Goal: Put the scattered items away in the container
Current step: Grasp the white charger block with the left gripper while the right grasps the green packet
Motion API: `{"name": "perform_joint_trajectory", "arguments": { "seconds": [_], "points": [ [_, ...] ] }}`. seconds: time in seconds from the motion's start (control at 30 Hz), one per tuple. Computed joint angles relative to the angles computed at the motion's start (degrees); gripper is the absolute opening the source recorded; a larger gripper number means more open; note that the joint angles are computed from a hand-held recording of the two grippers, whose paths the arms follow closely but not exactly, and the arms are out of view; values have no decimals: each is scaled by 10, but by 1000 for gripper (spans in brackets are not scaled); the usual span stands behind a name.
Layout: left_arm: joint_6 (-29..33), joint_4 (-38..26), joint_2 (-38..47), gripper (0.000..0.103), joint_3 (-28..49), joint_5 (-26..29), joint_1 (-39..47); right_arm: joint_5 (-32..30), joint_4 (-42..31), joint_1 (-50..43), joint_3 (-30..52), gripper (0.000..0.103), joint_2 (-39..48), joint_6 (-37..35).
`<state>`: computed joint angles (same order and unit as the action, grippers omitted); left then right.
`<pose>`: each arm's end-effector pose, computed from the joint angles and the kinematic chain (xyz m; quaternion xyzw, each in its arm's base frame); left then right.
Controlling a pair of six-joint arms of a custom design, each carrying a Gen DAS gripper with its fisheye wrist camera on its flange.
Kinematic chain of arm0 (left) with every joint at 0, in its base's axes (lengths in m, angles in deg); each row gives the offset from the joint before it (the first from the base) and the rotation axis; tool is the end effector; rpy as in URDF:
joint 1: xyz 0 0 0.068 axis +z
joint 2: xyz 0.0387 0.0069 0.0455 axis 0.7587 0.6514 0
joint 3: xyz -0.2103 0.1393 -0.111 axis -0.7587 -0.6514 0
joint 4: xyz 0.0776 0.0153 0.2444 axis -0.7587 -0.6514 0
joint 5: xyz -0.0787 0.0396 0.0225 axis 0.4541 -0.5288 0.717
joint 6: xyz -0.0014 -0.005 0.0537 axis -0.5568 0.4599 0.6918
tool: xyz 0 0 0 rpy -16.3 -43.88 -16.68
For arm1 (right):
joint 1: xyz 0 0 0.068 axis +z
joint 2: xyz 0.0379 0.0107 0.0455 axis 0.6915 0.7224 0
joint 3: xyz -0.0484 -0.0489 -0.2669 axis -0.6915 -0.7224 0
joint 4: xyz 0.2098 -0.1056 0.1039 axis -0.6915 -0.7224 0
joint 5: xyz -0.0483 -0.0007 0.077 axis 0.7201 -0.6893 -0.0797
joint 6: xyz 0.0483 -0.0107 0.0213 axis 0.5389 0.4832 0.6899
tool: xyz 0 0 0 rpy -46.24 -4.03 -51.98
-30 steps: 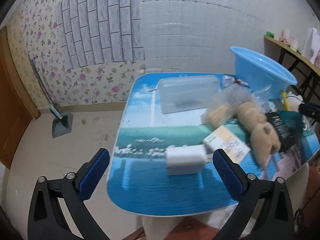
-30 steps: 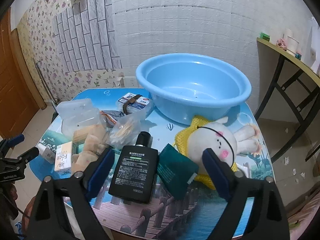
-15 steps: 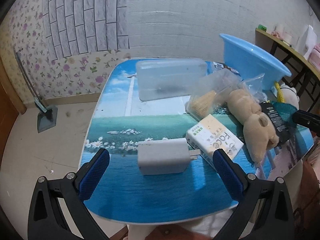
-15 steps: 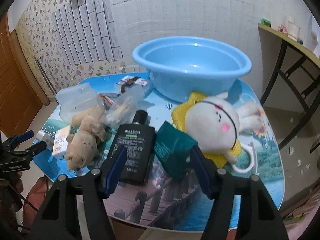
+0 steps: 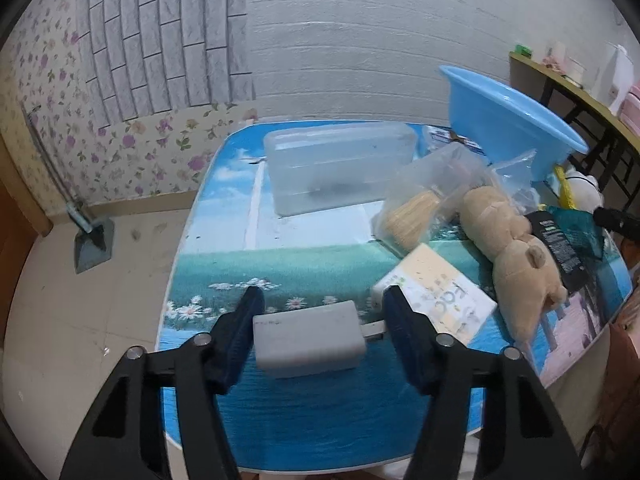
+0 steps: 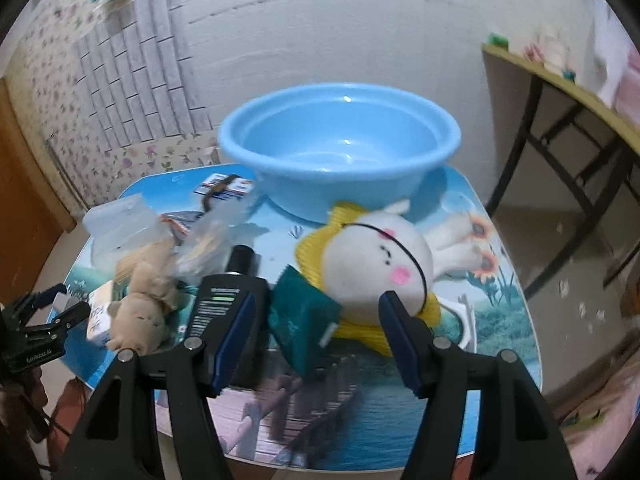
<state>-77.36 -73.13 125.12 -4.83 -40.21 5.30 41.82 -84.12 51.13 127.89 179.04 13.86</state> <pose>0.2085 -0.1746 0.0934 -0.1397 0.9309 0.0400 0.3351 0.3061 0.0424 0.1870 -0.0575 0.9369 0.0637 0.3389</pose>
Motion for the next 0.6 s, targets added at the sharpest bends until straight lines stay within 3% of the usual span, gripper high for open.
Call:
{"name": "perform_joint_trajectory", "arguments": {
  "seconds": [0.2, 0.3, 0.37, 0.6],
  "points": [
    [2, -33, 8, 61, 21, 5, 3, 4, 23, 15, 5, 62, 40, -3],
    [2, -41, 26, 61, 35, 5, 5, 7, 29, 23, 4, 43, 49, -16],
    [-2, -30, 32, 61, 32, 4, 6, -5, 27, 23, 3, 22, 54, -25],
    [-15, -41, 19, 60, 31, 0, -3, -51, 25, 2, -16, 9, 29, -36]
  ]
}}
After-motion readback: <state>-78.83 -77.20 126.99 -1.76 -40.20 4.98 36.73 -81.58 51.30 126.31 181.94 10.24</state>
